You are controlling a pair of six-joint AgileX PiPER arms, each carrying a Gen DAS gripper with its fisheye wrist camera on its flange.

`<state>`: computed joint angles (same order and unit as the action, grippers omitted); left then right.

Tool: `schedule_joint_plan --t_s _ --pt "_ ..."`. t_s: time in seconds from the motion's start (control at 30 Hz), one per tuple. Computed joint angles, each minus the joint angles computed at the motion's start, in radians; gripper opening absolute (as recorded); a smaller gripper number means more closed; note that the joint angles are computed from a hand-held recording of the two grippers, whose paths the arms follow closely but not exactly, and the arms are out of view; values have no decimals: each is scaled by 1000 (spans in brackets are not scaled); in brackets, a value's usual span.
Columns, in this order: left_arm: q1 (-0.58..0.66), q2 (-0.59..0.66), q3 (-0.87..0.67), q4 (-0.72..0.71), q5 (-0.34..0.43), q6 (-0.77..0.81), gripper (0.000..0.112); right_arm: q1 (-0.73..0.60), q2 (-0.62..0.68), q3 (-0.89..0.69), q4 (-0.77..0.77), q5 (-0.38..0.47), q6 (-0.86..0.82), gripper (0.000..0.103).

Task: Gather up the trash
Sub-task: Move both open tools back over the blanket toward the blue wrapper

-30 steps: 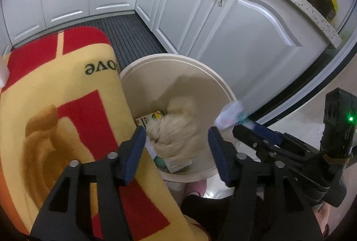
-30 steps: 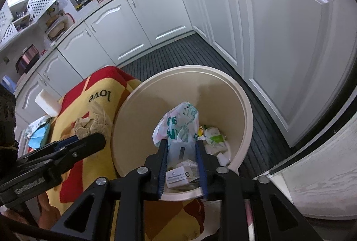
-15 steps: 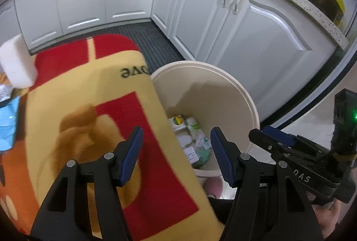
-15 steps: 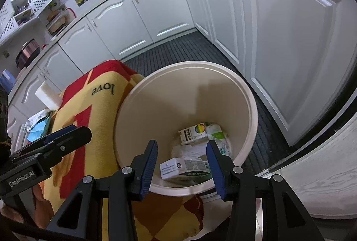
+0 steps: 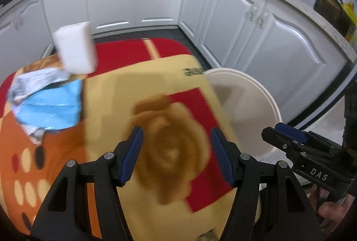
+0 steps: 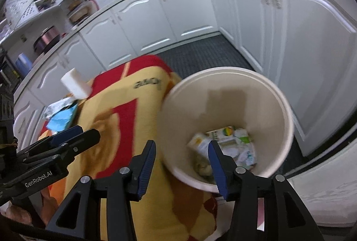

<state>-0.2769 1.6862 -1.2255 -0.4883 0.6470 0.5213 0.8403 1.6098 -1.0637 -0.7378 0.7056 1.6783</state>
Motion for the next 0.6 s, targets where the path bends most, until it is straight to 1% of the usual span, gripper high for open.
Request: schedule_joint_plan --t_s 0.2,0.33,0.43,0.53,0.6 --pt "203 -26 25 -81 49 134 61 3 118 -145 76 -30 -125 47" --pt "344 -3 2 -126 83 201 61 3 208 -265 135 -37 -224 48" --pt "428 39 -43 -148 116 205 61 -1 289 -380 205 -40 -333 49" --pt "485 89 -101 -171 156 174 61 -6 366 -494 276 -32 -432 50" --pt "500 124 -140 -205 185 145 61 -2 411 -566 306 -15 -478 50"
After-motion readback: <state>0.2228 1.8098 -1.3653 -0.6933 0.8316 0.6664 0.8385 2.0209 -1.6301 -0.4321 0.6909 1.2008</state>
